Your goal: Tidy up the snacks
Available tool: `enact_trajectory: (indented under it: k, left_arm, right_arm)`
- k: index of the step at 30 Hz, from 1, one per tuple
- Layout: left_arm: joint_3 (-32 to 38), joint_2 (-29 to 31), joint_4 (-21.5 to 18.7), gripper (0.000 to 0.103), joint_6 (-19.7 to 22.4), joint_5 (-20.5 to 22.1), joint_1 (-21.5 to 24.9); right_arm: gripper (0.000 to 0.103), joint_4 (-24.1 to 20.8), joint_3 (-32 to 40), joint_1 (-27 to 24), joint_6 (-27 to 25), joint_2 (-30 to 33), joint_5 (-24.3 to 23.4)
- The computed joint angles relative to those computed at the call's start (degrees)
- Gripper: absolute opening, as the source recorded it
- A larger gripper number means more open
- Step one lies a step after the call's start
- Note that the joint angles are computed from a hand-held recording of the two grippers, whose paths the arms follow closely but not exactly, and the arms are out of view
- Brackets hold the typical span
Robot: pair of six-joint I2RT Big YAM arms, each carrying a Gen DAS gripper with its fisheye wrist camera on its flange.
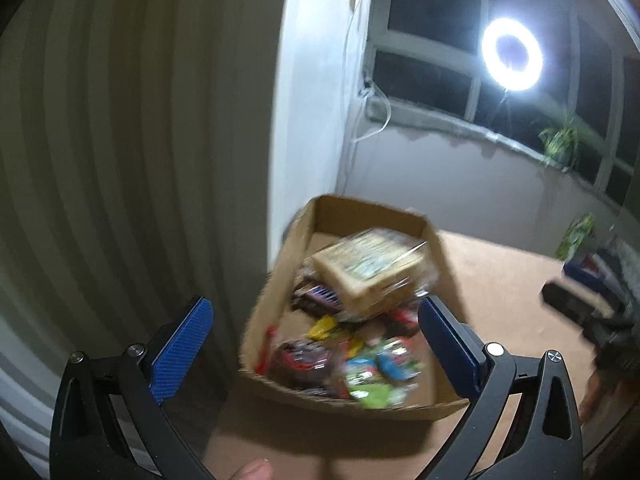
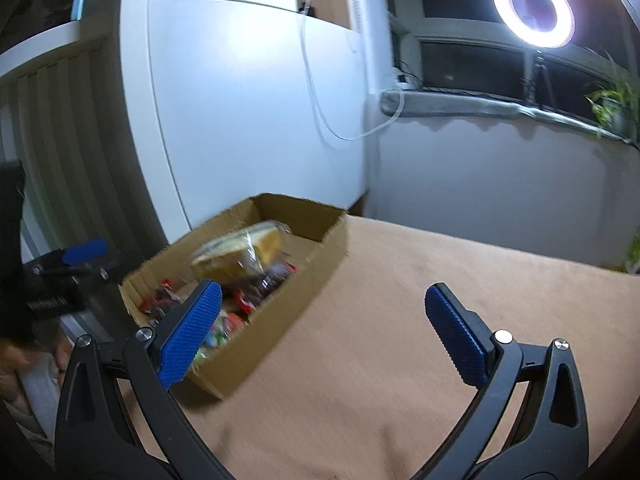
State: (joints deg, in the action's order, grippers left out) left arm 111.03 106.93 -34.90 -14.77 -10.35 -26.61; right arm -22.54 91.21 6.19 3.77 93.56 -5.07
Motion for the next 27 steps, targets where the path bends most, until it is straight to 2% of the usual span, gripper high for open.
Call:
enact_trajectory:
  k: [3, 11, 15, 20, 27]
  left_arm:
    - [-0.65, -0.65, 2.35, 0.102, -0.47, 0.59, -1.22]
    - [5.41, 2.86, 1.22, 0.102, 1.99, -1.12, -6.08]
    - [9.13, 4.99, -0.42, 0.102, 3.48, -3.61, -9.0]
    - [14.13, 7.84, -2.5, 0.102, 4.11, -3.53, -11.58]
    - [18.37, 10.53, -3.99, 0.102, 5.47, -7.06, -14.84]
  right_arm:
    - [0.103, -0.38, -2.53, 0.15, -1.15, -1.92, 6.14]
    - [0.103, 4.73, -12.59, -3.9, 1.14, -10.19, 10.88]
    - [0.103, 6.66, -16.26, -6.13, 1.32, -13.72, 12.23]
    - [0.103, 8.14, -19.55, -8.96, 1.59, -17.34, 12.55]
    - [0.103, 7.23, -21.38, -11.81, 3.54, -19.99, 13.01]
